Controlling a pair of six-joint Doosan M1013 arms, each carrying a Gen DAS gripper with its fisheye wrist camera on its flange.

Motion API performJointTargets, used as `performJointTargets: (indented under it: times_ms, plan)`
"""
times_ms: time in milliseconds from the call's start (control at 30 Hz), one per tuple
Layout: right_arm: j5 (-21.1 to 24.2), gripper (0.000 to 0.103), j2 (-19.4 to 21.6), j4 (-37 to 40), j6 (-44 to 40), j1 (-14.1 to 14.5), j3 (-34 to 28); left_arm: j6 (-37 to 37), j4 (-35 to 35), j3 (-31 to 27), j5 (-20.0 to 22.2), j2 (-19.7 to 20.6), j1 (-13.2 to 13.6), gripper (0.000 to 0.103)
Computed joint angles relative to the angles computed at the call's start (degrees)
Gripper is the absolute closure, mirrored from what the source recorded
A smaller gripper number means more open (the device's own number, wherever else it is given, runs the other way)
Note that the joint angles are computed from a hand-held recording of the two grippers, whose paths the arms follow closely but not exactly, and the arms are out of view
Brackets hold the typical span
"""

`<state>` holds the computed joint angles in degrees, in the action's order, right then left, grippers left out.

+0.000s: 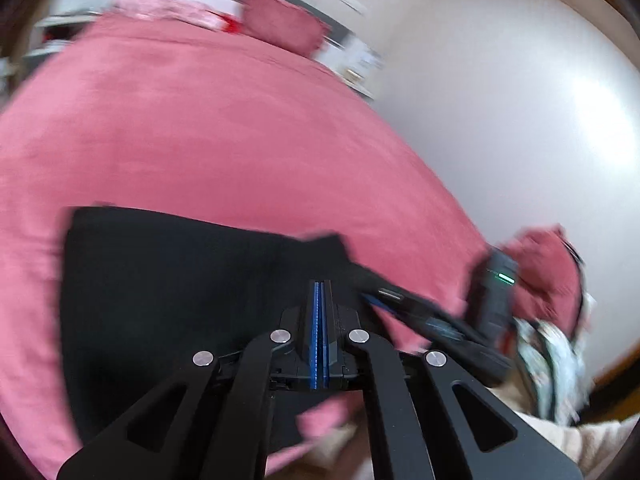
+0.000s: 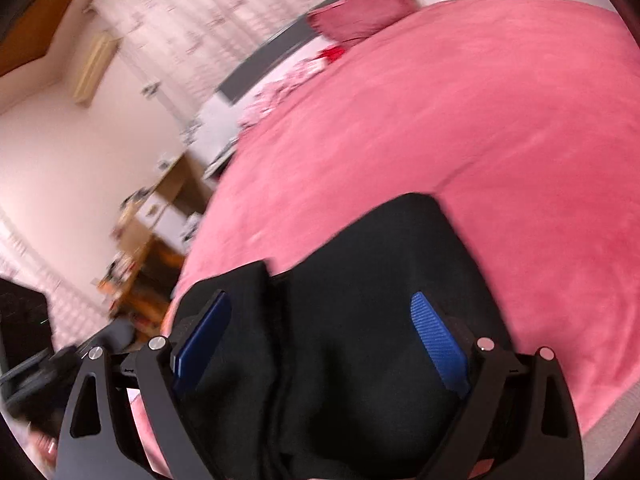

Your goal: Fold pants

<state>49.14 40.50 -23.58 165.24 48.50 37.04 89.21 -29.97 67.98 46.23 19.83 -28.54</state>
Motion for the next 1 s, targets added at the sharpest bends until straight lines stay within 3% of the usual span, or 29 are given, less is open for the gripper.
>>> performJointTargets:
  times_ms: [67,133,200,300,333,400,433,467,567,633,767,800,867,900,1000]
  plan:
    - [-2.4,0.012,1.0,7.1,-7.1,-0.4,-1.7,-7.3,7.3,2.8,-3.6,-1.7,1.1,0.091]
    - [-2.8,0.012,2.5,17.1,-14.9,-0.8,-4.1,-15.9,13.9,4.5,-4.8,-2.4,2.1,0.033]
    - [2.2,0.015,5.0,21.4,-18.0,-0.8,-8.6,-23.7,15.3,8.1,-7.7,-3.8,4.2,0.03]
    - [13.2,0.027,9.3,21.6,-20.0,-0.5,-17.0,-31.8,17.4,10.2,-5.9,-3.9,6.1,0.03]
    - [12.8,0.028,9.0,21.6,-19.7,-0.5,-16.4,-32.8,18.1,10.7,-5.0,-3.8,6.4,0.03]
    - [8.6,0.04,7.6,24.7,-19.9,-0.8,-13.2,-32.6,18.1,10.8,-2.1,-3.3,6.6,0.027]
    - [7.3,0.04,7.5,26.9,-20.3,-0.9,-12.6,-31.1,17.1,11.0,-1.1,-3.3,7.0,0.027]
    - [7.8,0.039,8.1,27.6,-20.5,-1.0,-13.6,-29.6,16.2,10.8,-0.4,-2.8,6.9,0.027]
    - [15.6,0.035,13.1,26.1,-23.3,-0.6,-23.5,-29.6,20.8,10.7,-0.8,-2.7,5.9,0.021]
    - [16.8,0.033,14.0,25.5,-22.9,-0.5,-25.5,-30.4,24.3,10.4,-1.1,-2.7,5.3,0.017]
    - [13.3,0.041,9.0,21.9,-17.9,-0.5,-16.5,-31.2,24.2,10.5,-1.4,-2.7,5.8,0.015]
    - [12.4,0.048,7.8,22.3,-17.4,-0.8,-14.2,-31.7,23.9,10.5,-1.6,-2.7,6.0,0.015]
    - [9.8,0.049,6.0,24.3,-16.8,-1.1,-10.2,-32.6,24.8,10.9,-1.7,-3.1,6.0,0.015]
    - [8.8,0.049,5.8,26.4,-17.6,-1.3,-9.5,-32.6,25.1,11.0,-1.8,-3.2,5.9,0.015]
    - [11.9,0.049,9.1,28.9,-21.9,-1.1,-15.5,-31.6,25.2,11.2,-1.8,-3.2,5.7,0.015]
